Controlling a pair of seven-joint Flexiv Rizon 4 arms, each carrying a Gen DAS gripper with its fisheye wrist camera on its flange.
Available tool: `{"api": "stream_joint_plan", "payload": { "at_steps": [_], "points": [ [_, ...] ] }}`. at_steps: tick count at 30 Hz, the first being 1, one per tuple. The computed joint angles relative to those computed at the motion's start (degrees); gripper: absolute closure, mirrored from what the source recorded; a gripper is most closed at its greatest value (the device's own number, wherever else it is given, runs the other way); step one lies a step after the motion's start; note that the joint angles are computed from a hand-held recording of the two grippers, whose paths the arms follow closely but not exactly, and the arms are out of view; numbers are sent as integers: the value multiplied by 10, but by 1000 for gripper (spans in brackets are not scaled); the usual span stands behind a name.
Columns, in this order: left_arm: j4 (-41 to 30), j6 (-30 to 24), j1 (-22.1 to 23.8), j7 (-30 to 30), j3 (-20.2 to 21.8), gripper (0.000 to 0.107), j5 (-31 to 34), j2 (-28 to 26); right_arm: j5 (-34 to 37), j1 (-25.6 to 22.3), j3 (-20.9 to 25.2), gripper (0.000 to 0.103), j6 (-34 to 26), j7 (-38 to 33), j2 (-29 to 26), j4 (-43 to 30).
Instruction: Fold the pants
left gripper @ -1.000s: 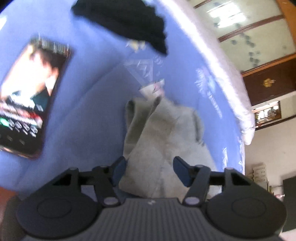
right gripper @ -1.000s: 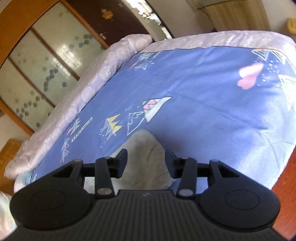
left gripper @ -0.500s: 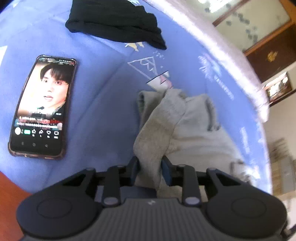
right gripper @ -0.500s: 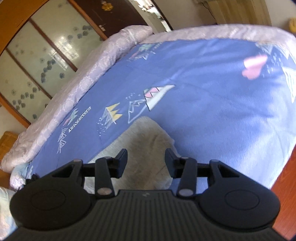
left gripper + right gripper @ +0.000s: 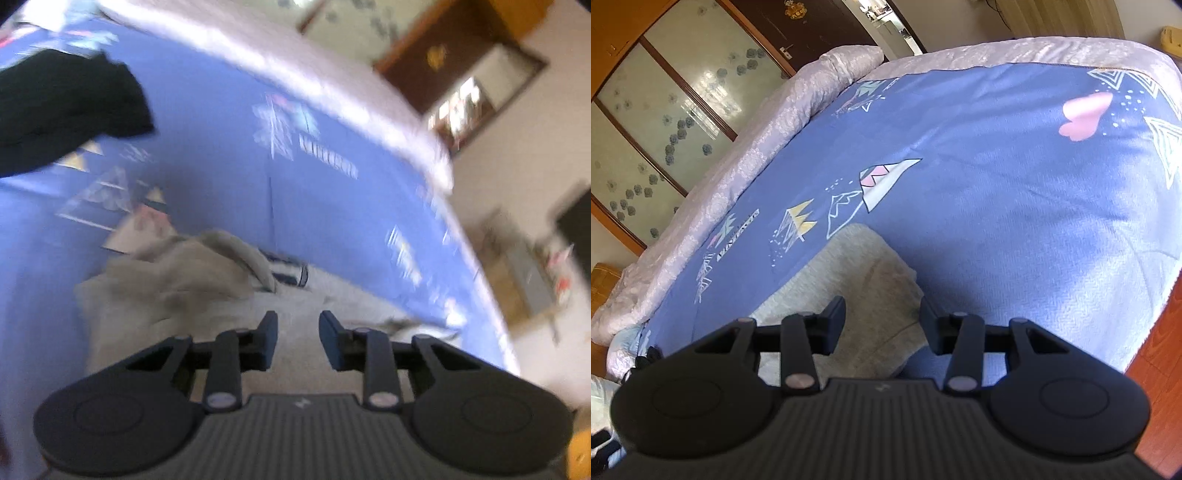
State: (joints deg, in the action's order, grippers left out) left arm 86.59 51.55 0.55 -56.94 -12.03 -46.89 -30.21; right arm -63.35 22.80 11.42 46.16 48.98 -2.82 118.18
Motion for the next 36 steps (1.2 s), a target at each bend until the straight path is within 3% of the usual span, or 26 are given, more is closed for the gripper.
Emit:
{"api": "stream_joint_plan", "payload": {
  "at_steps": [2,4,6,8,11,13,17,21,24,27,31,32,36],
  "points": [
    [-66,-13,-22,-38,18,99,62,-56,9,-1,0,55,-1,-4,0,0],
    [-139,31,-56,-81,57,103,147,-114,15,-2,0,55,-1,-8,1,3],
    [-200,58,-80,-155,104,102,209,-159,17,-3,0,55,-1,-12,2,4],
    [-240,29,-75,-214,113,102,220,-183,19,-3,1,55,-1,-17,4,5],
    [-192,51,-48,-209,72,101,217,-150,16,-6,1,55,6,-18,11,11],
    [-133,87,-25,-181,40,93,206,-111,6,-9,2,55,6,-10,17,17],
    [11,155,52,-85,-59,87,71,-18,-28,-22,1,54,27,56,31,36],
    [80,155,84,4,-99,87,-58,37,-57,-37,0,52,72,114,36,54],
    [110,118,85,55,-101,87,-105,60,-65,-43,0,50,96,137,36,61],
    [135,90,63,70,-79,87,-95,69,-83,-54,-6,48,138,170,37,72],
    [108,66,2,-33,0,89,13,34,-102,-64,-9,48,164,199,38,80],
    [92,54,-13,-70,23,100,51,20,-106,-65,-9,48,167,203,39,81],
    [84,57,-6,-87,18,101,46,5,-123,-76,-9,48,183,226,49,93]
  ]
}}
